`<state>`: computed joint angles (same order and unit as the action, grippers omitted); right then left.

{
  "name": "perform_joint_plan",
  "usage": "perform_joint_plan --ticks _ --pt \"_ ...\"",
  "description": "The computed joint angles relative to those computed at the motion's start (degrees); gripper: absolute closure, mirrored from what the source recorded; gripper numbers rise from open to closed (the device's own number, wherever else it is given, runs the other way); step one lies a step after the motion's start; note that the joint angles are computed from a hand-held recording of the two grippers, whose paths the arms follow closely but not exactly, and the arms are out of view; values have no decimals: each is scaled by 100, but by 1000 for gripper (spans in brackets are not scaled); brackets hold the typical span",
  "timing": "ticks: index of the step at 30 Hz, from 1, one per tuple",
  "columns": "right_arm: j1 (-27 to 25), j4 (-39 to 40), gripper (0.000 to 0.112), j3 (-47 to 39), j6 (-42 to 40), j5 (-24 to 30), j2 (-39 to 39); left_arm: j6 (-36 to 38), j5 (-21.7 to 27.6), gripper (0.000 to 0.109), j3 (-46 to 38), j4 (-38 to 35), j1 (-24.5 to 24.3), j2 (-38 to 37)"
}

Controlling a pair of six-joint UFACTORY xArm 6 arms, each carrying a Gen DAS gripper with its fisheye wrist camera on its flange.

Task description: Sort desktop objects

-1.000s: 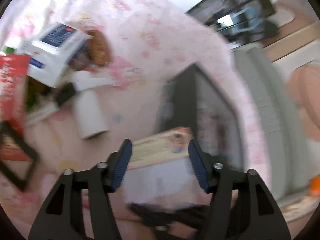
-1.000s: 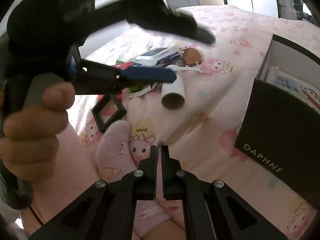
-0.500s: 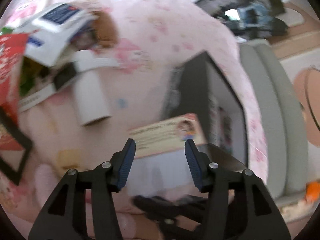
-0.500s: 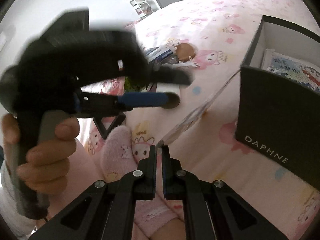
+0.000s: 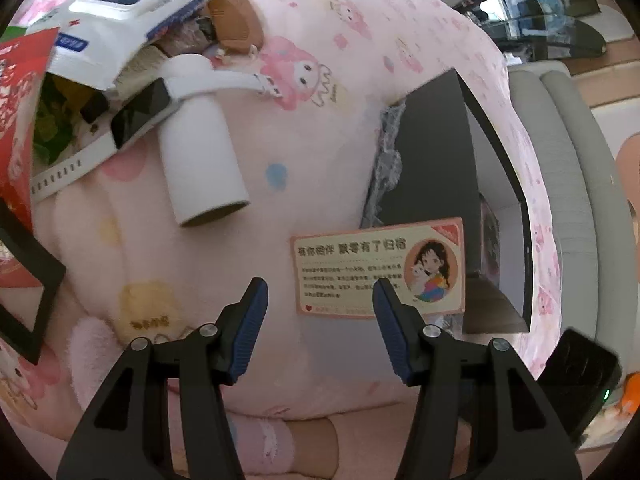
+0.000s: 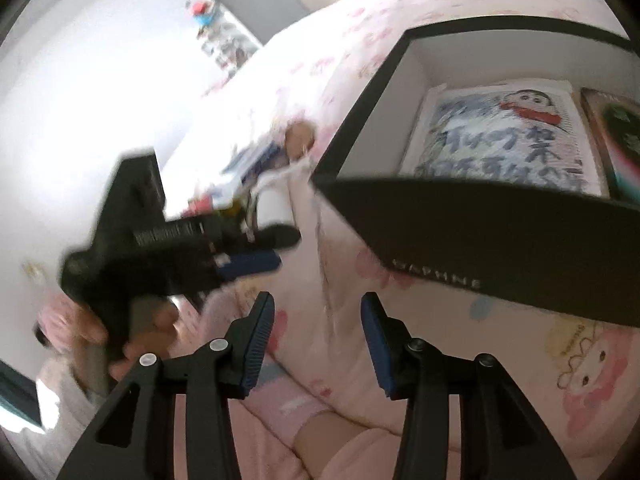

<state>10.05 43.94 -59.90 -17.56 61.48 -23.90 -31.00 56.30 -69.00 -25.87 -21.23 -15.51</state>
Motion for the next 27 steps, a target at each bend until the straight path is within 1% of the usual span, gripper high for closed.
perform_joint_plan --ticks 1,4,5,8,10,12,14,16,19,20,23,24,27 --pt "-85 148 71 -19 -25 41 24 63 -19 54 16 -50 0 -1" --pt "-453 706 72 -232 -216 501 236 120 -171 54 144 -241 26 -90" --pt "-591 921 72 -297 -218 580 280 120 -245 54 204 -317 42 -139" --pt "-757 1101 72 -293 -117 479 251 242 -598 54 522 -660 58 -437" --pt "-647 686 72 -260 137 318 251 418 -726 53 578 -883 21 -461" --pt "-481 223 72 -240 438 263 303 590 -711 53 480 -955 -55 -379" --pt "-415 106 72 -199 449 402 310 741 -667 53 405 -1018 -115 -345" --pt "-248 113 72 -173 370 423 316 853 -644 52 343 -1076 -167 -307" --pt "-23 123 72 -132 243 506 341 574 -673 49 403 -844 -183 -355" --pt "51 124 72 -122 201 532 352 480 -680 47 423 -765 -188 -370" --pt "239 43 72 -102 73 575 329 49 -730 47 650 -502 -171 -570" --pt "320 -12 72 -83 46 549 304 -113 -796 47 765 -494 -145 -658" --pt "449 -94 72 -30 38 515 279 -164 -1055 47 918 -586 -113 -779"
